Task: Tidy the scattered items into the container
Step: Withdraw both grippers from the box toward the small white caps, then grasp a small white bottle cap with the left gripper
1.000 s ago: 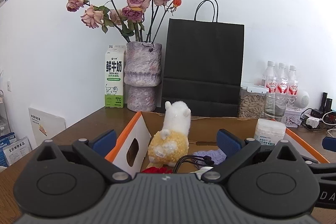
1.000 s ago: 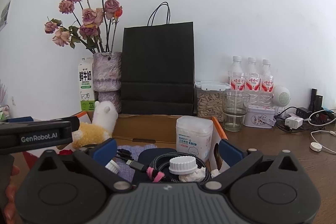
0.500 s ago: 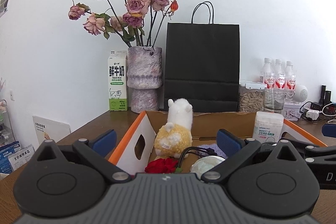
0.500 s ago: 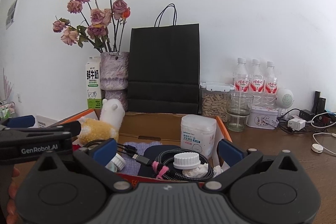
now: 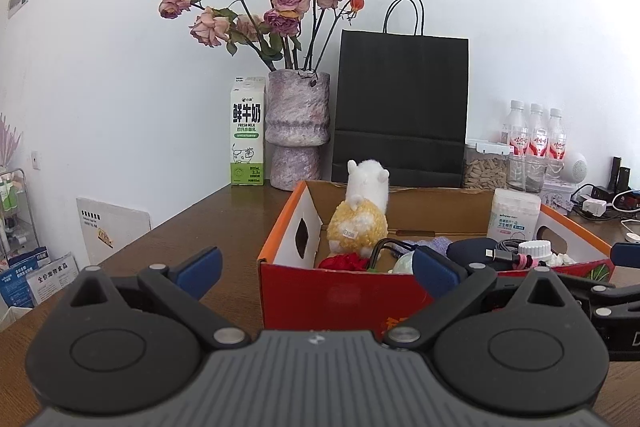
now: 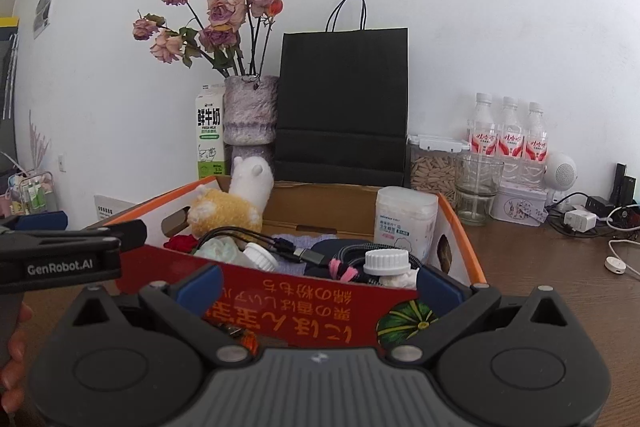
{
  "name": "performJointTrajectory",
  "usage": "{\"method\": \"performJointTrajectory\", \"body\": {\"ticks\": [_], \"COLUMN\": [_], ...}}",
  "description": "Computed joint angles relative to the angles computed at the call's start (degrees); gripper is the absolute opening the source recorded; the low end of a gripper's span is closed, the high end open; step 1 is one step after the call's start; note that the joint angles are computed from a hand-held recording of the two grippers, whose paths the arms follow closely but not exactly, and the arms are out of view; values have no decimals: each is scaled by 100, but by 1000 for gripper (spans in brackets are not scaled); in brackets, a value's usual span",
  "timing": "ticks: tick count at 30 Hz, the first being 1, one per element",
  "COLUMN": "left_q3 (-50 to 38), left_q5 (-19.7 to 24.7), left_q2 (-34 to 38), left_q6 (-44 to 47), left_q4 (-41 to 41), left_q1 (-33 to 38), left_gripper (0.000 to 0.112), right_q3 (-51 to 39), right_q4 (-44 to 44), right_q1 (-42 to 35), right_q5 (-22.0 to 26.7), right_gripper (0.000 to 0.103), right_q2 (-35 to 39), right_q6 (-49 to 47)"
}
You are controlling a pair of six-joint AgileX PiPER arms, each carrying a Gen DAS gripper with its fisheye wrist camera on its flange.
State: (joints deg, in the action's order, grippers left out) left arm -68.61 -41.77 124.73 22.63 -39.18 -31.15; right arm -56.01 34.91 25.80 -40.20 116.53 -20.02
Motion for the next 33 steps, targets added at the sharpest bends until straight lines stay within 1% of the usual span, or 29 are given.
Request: {"method": "performJointTrajectory", "body": {"ticks": [6,8,11,16,19,22,24,27,30,31,32,33], "left_q3": [426,526,657,968,1024,959,873,757,483,434,408,376], "left_q5": [65,45,170,314,685,1234,1443,1737,2094,2170,2248,2335], "left_q2": [-218,-257,-335,-515,-622,-669,-652,-615,-517,-499,-492,-482], "left_q6": [-380,-357,-324,-369,-224,-214,138,205,978,1098,1030,960], "left_q4": [308,286,321,610,672,899,629,685,-31,-153,-60,46], "left_q1": [61,61,110,235,346,494,484,531,499,503,524,546], "left_gripper": [103,103,103,103,103,103,103,103,103,97,93,84], "right_q3": [150,206,282,279,132,14,-10,-89,-159,-174,-183,-194], "right_q4": [381,438,546,905,1268,1464,1469,1559,1655,1671,1685,1695], "right_q1": [171,211,276,373,391,370,353,313,266,252,244,238], "right_q5": [70,106,160,287,486,657,712,874,1024,1059,1083,1103], "right_gripper": [103,103,103,103,103,103,103,103,103,103,103,103], "right_q2": [-50,-64,-85,-92,-64,-24,-12,7,23,24,26,34], "right_q6": [-278,-308,-380,-745,-1154,-1394,-1408,-1524,-1612,-1625,-1633,-1641]}}
